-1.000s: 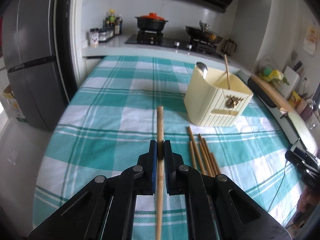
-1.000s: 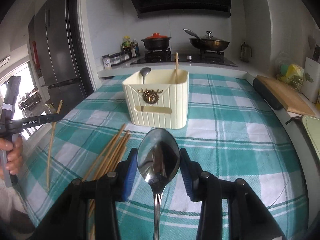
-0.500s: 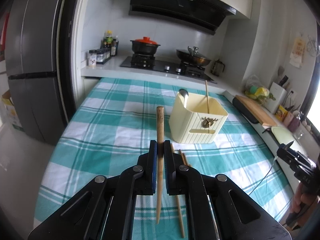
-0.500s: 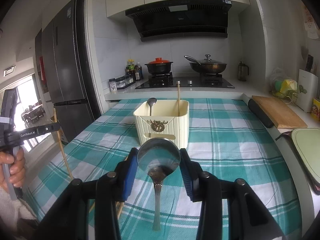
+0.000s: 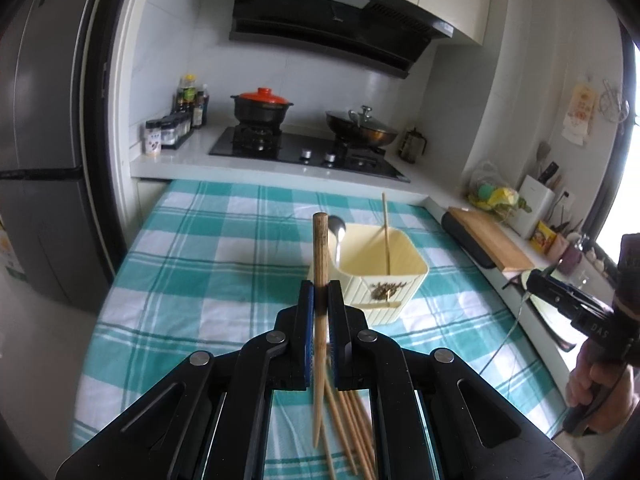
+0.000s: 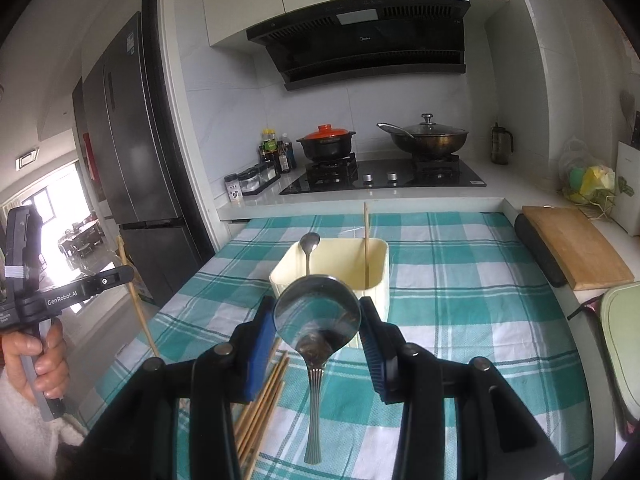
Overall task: Organize utensils
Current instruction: 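Lower the chopstick into the cream holder with the left tool while the right tool drops the spoon in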
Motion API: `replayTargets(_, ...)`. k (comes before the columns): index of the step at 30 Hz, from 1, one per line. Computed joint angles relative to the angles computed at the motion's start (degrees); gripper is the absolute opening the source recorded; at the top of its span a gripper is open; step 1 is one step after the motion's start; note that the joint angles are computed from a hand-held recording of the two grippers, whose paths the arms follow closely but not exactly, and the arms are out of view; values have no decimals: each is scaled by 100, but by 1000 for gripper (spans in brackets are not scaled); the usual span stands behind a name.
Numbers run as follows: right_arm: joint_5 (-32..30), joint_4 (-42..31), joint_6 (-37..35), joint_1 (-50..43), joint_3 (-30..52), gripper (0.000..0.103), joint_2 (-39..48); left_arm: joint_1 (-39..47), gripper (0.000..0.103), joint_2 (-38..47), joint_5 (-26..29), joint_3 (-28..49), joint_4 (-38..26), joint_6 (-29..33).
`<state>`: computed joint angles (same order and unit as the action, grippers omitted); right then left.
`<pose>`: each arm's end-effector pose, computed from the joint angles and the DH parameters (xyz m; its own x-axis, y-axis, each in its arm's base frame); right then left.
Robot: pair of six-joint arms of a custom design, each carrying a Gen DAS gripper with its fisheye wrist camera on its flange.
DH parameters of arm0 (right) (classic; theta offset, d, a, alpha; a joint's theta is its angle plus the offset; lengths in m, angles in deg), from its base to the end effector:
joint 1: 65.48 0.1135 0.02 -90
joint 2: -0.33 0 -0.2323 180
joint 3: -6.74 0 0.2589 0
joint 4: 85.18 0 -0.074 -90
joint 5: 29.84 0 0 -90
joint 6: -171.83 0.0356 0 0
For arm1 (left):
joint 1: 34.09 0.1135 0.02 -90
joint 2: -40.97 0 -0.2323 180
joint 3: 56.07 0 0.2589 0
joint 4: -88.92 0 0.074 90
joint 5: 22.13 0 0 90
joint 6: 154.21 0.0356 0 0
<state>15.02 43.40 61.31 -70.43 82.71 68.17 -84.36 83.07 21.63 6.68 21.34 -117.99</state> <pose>0.2620 0.0026 0.2973 -0.4809 -0.2065 -0.8521 -0.6639 0.7206 0.2000 0.1203 -0.1045 0.2885 -0.4507 -0.3307 -0.8292 -0.2487 0.9386 -0.2392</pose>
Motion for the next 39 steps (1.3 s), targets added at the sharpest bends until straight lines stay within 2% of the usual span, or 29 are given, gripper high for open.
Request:
replayTargets(6,563,351,652,628,1712,41,1308,1749,5,787,1190,1240,978,1758)
replayTargets(8,719,474,861,803,2293,41,1774,2284,5,1224,1586,1691,1287,2094)
replayTargets(11,983,823,1156,1061,3025,41,2421,2752,5,1932,1760,2282,1779,2394)
replayTargets(18,1476,1486,1385,1463,3925,41,3721,3348,5,3470,2051,2968,2725,2475)
replayTargets(26,2006,647,1123,1672,5030,41,5369,3525,5,4905,2661,2929,3010,2417)
replayTargets(31,2361,-9,1193,1794,6007,41,6314,3612,5,5560,2908,3056,2907,2306)
replayTargets(34,2387,-185,1319,1820,6371,42,6647,3644,5,5776,2910,3092,2884,2289)
replayTargets(39,2541,-250,1368,1948,6515,43,6766,3668,6,6103,2778,3310,2751,2321)
